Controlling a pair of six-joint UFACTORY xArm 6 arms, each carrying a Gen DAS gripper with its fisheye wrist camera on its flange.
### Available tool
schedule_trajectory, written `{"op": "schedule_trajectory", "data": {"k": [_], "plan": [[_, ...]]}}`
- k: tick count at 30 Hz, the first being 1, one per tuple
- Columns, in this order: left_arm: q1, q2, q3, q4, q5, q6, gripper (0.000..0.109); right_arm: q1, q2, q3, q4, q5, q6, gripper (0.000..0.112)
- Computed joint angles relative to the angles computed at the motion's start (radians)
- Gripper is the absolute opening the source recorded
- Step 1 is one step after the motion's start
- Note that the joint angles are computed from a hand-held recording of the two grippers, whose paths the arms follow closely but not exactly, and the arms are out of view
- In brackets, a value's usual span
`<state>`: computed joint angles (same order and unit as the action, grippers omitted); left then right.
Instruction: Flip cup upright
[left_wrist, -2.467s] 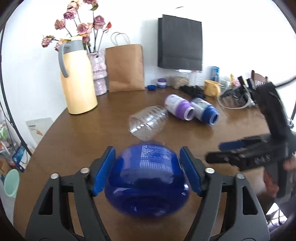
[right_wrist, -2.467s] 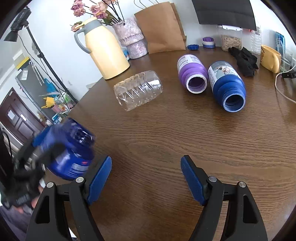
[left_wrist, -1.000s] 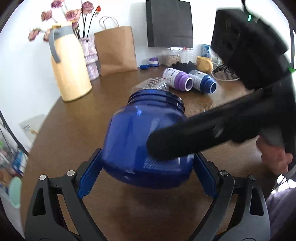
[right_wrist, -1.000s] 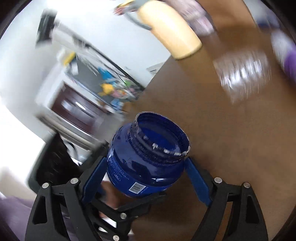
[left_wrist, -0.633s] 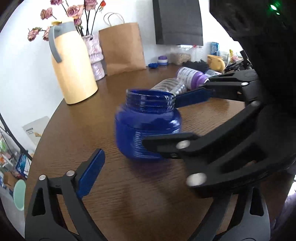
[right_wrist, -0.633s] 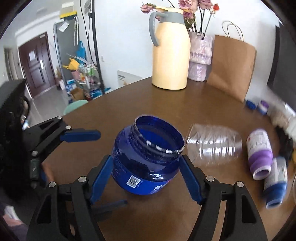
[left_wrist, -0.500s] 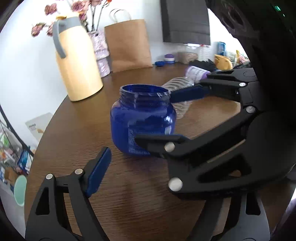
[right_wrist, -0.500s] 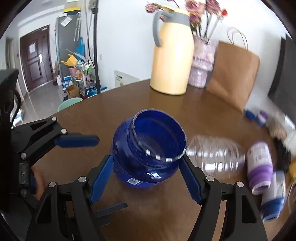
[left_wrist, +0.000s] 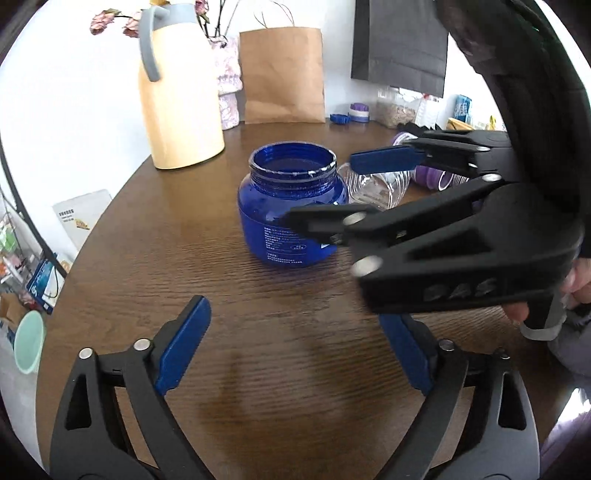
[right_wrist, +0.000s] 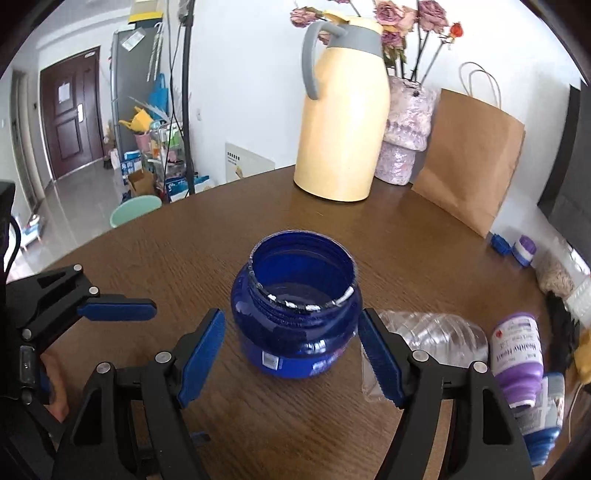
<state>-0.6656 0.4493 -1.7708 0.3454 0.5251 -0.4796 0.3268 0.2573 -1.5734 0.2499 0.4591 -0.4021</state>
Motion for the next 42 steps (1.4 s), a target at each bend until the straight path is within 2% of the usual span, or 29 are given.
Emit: {"op": "schedule_trajectory", "data": {"k": [3,5,7,11,13,18,25,29,33,37,42], "plan": [[-0.006,-0.043,0.04,0.071,0.006,-0.091,0.096,-0.014,-0.081,0.081,0.067,-0.015,-0.017,0.078],[-0.009,-0.078,0.073,0.104,0.003,-0.151,0.101,-0.029,-0.148,0.15,0.053,-0.032,0.032,0.079],[-0.016,-0.111,0.107,0.117,-0.024,-0.188,0.102,-0.043,-0.196,0.197,-0.033,-0.041,0.141,0.08],[-0.052,-0.165,0.129,0.258,-0.015,-0.331,0.103,-0.077,-0.325,0.312,-0.189,-0.03,0.352,0.08],[-0.071,-0.186,0.134,0.313,-0.016,-0.384,0.103,-0.094,-0.396,0.37,-0.195,-0.01,0.405,0.08],[-0.151,-0.231,0.121,0.473,0.103,-0.517,0.103,-0.119,-0.594,0.522,-0.218,0.053,0.515,0.08],[-0.281,-0.401,0.266,0.583,0.256,-0.717,0.103,-0.106,-0.961,0.783,-0.347,0.145,0.681,0.081],[-0.35,-0.46,0.33,0.566,0.333,-0.733,0.103,-0.072,-1.153,0.901,-0.386,0.242,0.775,0.081],[-0.408,-0.5,0.365,0.608,0.379,-0.76,0.103,-0.015,-1.273,0.961,-0.421,0.311,0.886,0.081],[-0.422,-0.524,0.393,0.588,0.375,-0.784,0.103,0.044,-1.302,0.957,-0.513,0.373,0.975,0.081],[-0.433,-0.501,0.366,0.563,0.401,-0.748,0.103,0.06,-1.312,0.955,-0.552,0.381,1.006,0.081]]}}
